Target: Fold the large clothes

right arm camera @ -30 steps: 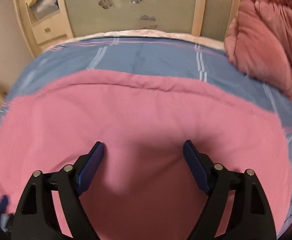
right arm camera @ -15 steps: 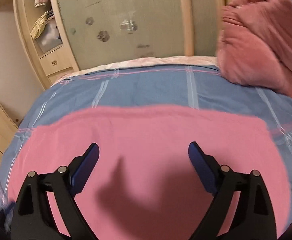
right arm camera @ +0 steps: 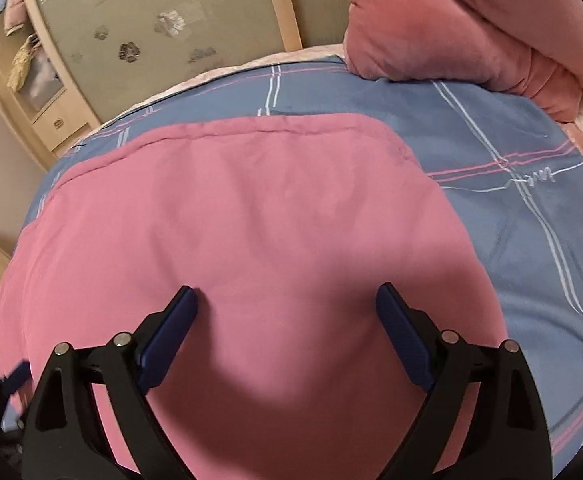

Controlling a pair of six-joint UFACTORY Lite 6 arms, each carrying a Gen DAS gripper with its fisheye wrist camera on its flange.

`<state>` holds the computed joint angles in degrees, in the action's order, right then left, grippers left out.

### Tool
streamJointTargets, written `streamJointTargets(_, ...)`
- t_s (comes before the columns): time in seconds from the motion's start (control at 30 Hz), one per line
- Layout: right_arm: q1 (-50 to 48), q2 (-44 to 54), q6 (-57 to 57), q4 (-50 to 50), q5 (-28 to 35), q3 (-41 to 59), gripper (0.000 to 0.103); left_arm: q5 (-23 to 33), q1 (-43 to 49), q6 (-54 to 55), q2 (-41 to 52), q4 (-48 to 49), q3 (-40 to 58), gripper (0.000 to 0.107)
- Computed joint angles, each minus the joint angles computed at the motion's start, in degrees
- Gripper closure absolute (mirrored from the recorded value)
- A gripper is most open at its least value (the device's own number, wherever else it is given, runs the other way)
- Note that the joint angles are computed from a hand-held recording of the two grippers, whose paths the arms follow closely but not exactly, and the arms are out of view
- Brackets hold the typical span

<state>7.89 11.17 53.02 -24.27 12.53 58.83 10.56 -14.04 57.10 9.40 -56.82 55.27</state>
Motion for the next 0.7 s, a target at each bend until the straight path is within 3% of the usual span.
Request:
streamJointTargets(0.1, -3.6, 7.7, -12.6, 13.4, -1.3, 6.3, 0.008, 1.6, 1.1, 2.5, 2.2, -2.5, 1.1, 0.029)
streamJointTargets(0.27, -6.8, 17.4, -9.0, 10.7, 3.5, 18.0, 0.009, 0.0, -0.3, -3.5, 3.6, 3.6, 1.9, 0.029)
streamJointTargets(0.37, -6.7, 9.1, 0.5, 3.0, -1.7, 10.0, 0.015, 0.1, -0.2, -0.2, 3.7, -0.5, 1.1, 0.029)
streamJointTargets(0.43, -3.1, -1.7, 3.6, -2.8, -5.1, 0.3, 0.015, 0.1, 0.2, 4.4, 3.5, -4.7, 0.5, 0.029)
streamJointTargets(0.5, 2.0, -8.3, 3.2, -4.3, -3.7, -5.3, 0.015, -0.1, 0.2, 5.7, 3.0, -6.2, -0.2, 0.028)
streamJointTargets(0.6, 10.4, -11.9, 14.7, -18.1, 3.9, -10.0, 0.014, -0.5, 0.0, 3.4, 3.1, -4.6, -0.1, 0.028)
streamJointTargets(0.63, 10.4, -12.1, 15.5, -19.4, 4.2, -11.2, 0.014, -0.5, -0.1, 2.0, 3.1, -3.2, 0.0, 0.028)
streamJointTargets(0.7, 4.4, -13.9, 11.4, -14.9, -2.2, -16.4, 0.014, -0.4, -0.2, 1.3, 3.0, -2.3, 0.1, 0.028)
